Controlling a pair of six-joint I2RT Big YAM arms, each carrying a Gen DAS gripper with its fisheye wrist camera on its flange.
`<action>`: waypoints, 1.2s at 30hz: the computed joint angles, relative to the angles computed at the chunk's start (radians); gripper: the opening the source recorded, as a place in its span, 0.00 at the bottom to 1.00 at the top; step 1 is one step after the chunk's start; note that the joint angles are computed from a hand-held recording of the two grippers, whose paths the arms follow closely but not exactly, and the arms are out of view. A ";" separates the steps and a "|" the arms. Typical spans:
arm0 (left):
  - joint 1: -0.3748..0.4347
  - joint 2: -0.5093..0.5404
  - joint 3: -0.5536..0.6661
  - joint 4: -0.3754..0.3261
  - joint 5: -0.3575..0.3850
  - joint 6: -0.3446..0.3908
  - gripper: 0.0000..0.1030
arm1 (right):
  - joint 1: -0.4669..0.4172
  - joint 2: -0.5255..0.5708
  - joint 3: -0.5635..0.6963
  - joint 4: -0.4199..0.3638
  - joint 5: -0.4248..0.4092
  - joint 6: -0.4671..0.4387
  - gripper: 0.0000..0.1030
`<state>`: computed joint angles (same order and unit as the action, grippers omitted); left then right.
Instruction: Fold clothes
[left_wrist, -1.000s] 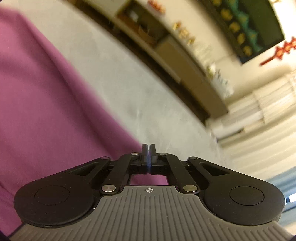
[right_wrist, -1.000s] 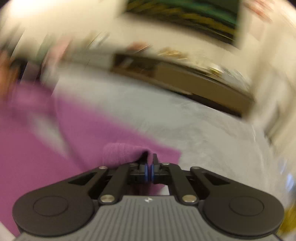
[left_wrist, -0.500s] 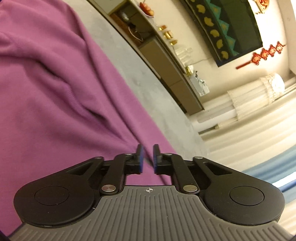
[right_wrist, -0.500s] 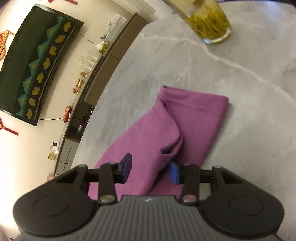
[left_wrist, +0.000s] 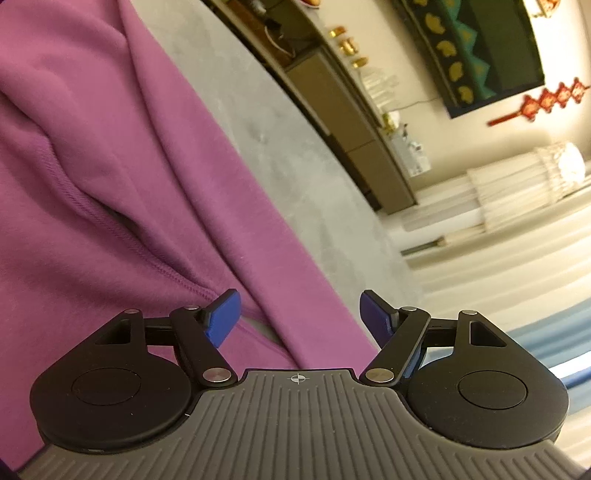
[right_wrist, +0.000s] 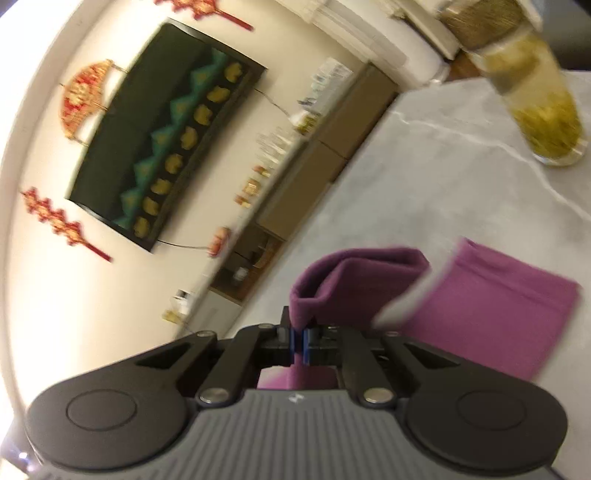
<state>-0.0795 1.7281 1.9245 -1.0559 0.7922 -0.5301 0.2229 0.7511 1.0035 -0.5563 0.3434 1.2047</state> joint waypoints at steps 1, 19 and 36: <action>-0.007 0.010 0.009 -0.001 -0.008 -0.006 0.65 | -0.023 -0.002 -0.002 0.038 -0.027 -0.006 0.04; -0.065 0.125 0.137 0.056 -0.063 -0.137 0.00 | -0.270 -0.046 -0.095 0.169 -0.317 0.104 0.04; -0.040 -0.342 -0.337 -0.053 -0.071 0.281 0.00 | -0.499 -0.030 0.008 -0.560 -0.640 -0.464 0.04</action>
<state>-0.1195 1.3864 1.5872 -1.1090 0.7211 -0.2487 -0.2764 0.7210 1.0114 -1.1163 -0.2961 0.7402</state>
